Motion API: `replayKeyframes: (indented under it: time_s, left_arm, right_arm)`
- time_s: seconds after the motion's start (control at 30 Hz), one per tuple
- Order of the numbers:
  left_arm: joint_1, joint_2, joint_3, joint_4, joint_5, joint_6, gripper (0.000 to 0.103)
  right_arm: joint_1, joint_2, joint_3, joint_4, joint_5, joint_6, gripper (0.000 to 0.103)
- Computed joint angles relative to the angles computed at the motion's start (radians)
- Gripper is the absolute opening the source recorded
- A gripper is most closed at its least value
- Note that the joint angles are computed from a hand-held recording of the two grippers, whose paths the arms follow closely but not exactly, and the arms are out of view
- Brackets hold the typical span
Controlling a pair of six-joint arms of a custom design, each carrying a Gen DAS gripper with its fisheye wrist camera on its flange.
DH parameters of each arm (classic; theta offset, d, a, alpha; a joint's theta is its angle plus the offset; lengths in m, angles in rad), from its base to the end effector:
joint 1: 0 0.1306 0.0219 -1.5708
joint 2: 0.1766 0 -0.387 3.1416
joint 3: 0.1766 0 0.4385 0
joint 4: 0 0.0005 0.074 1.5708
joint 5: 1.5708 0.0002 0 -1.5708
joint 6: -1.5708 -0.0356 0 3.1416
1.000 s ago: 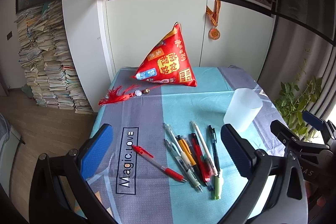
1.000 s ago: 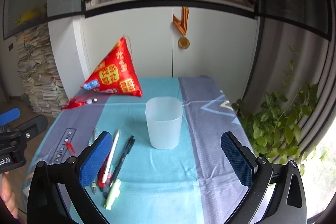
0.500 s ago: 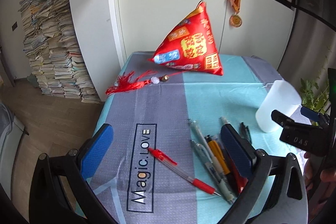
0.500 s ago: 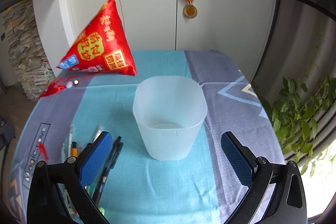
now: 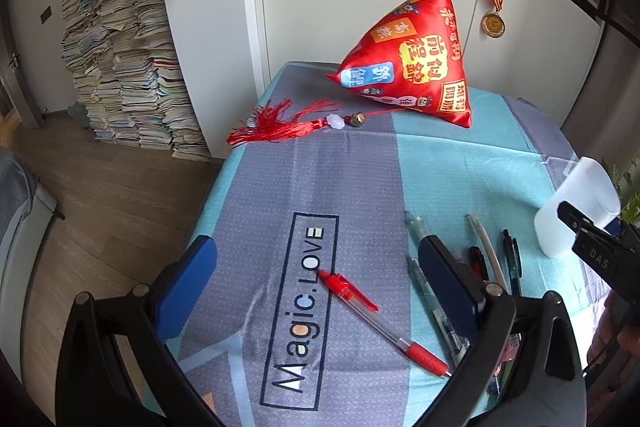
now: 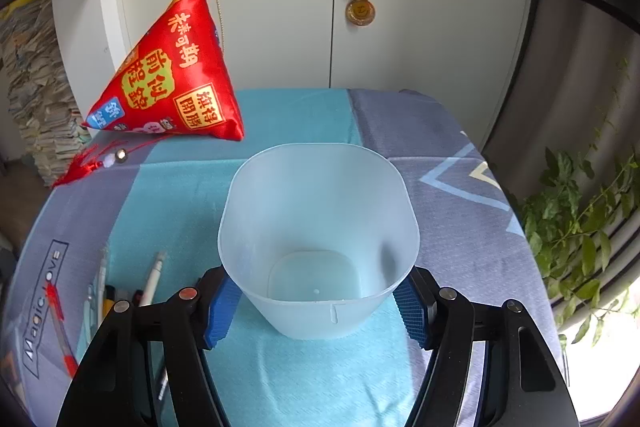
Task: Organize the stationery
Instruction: 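Close the right tool on the cup rim and hold it, then grasp the red pen with the left tool while the right tool holds the cup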
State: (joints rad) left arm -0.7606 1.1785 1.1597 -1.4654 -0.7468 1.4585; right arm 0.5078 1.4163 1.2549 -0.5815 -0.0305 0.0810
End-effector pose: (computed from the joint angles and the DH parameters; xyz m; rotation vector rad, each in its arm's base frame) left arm 0.2959 -0.2489 0.4006 -0.8646 2.2565 0.3275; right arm 0.4749 0.2649 0.3728 -0.6900 2.2219 0.2511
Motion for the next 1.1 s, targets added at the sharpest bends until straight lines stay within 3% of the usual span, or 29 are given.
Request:
replayKeyframes:
  time_s: [0.13, 0.3, 0.5, 0.77, 0.9, 1.0, 1.1]
  left_arm:
    - [-0.004, 0.002, 0.006, -0.009, 0.019, 0.027, 0.094]
    - [0.005, 0.007, 0.002, 0.033, 0.101, 0.038, 0.087]
    - [0.031, 0.049, 0.019, 0.014, 0.163, 0.072, 0.086]
    - [0.085, 0.069, 0.015, 0.033, 0.293, 0.119, 0.085]
    - [0.105, 0.086, 0.016, 0.035, 0.355, 0.145, 0.064]
    - [0.118, 0.077, -0.002, 0.056, 0.4, 0.175, 0.062]
    - [0.125, 0.086, 0.005, 0.044, 0.39, 0.185, 0.06]
  right_arm:
    - [-0.022, -0.044, -0.033, 0.009, 0.012, 0.04, 0.069]
    - [-0.081, -0.094, -0.079, 0.019, 0.015, 0.059, 0.069]
    - [-0.139, -0.107, -0.111, 0.013, -0.037, 0.067, 0.069]
    - [-0.132, -0.135, -0.136, 0.01, -0.081, 0.131, 0.069]
    - [-0.136, -0.143, -0.141, -0.005, -0.114, 0.128, 0.069]
    - [-0.138, -0.151, -0.152, 0.003, -0.121, 0.129, 0.069]
    - [-0.142, -0.157, -0.158, 0.006, -0.13, 0.129, 0.069]
